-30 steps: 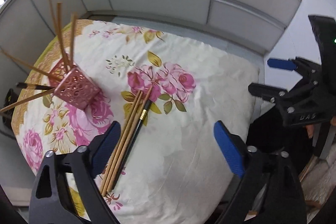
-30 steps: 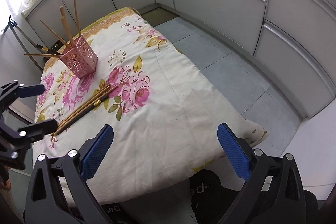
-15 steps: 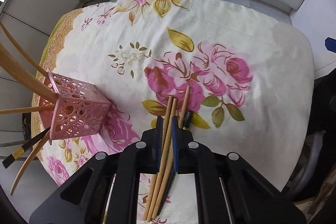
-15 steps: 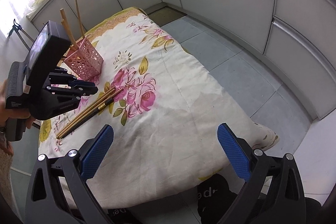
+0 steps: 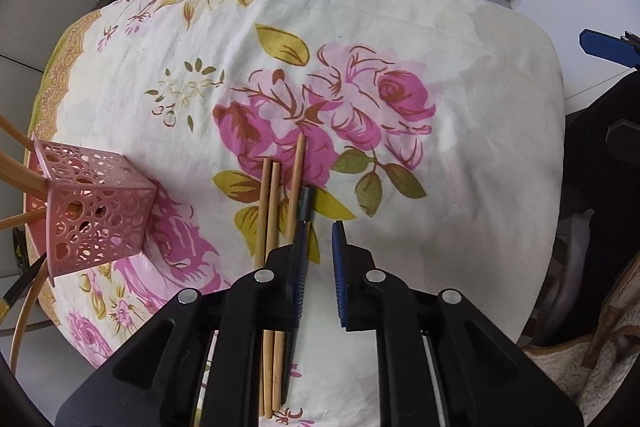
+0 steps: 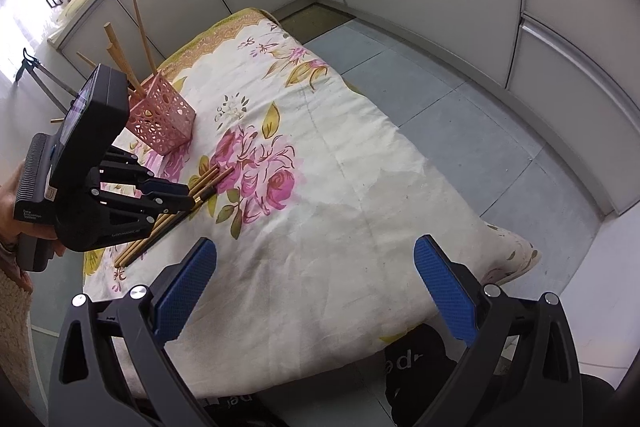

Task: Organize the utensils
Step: 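Close the left tool on the black-tipped chopstick, then lift the black-tipped chopstick upright with the left tool while the right tool lowers onto the pile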

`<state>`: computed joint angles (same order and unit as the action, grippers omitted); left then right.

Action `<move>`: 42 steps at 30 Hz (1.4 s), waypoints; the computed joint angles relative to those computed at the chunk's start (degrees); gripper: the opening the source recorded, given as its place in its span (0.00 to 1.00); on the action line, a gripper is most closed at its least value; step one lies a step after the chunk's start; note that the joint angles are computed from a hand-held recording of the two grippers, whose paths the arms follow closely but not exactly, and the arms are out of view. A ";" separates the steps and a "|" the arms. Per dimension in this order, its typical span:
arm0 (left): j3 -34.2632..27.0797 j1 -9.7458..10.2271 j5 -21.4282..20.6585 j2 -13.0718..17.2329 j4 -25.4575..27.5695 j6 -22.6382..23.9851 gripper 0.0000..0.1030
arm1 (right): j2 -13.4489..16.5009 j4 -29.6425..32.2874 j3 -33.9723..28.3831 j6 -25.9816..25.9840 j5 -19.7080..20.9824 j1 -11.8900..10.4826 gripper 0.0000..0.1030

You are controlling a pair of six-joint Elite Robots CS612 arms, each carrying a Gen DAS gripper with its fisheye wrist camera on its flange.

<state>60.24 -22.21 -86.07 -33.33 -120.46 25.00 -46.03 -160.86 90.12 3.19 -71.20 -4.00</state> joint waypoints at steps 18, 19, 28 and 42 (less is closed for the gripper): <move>-3.87 1.01 -5.32 2.49 10.20 2.49 0.37 | 0.06 -0.19 -0.23 1.07 -0.75 -0.04 0.94; -2.74 0.79 -5.05 1.95 9.46 3.24 0.38 | 0.06 0.06 -0.24 1.09 -0.70 -0.07 0.94; 0.41 1.37 -7.12 0.51 6.03 -5.34 0.07 | 0.10 3.86 -1.13 1.99 0.94 -0.16 0.94; 25.63 5.16 -16.86 -11.60 -34.67 -34.70 0.06 | 7.57 34.40 -19.77 7.57 6.24 3.20 0.78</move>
<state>85.87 -17.05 -102.93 -44.93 -155.13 -9.70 -38.46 -126.46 70.35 10.77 -64.96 -0.80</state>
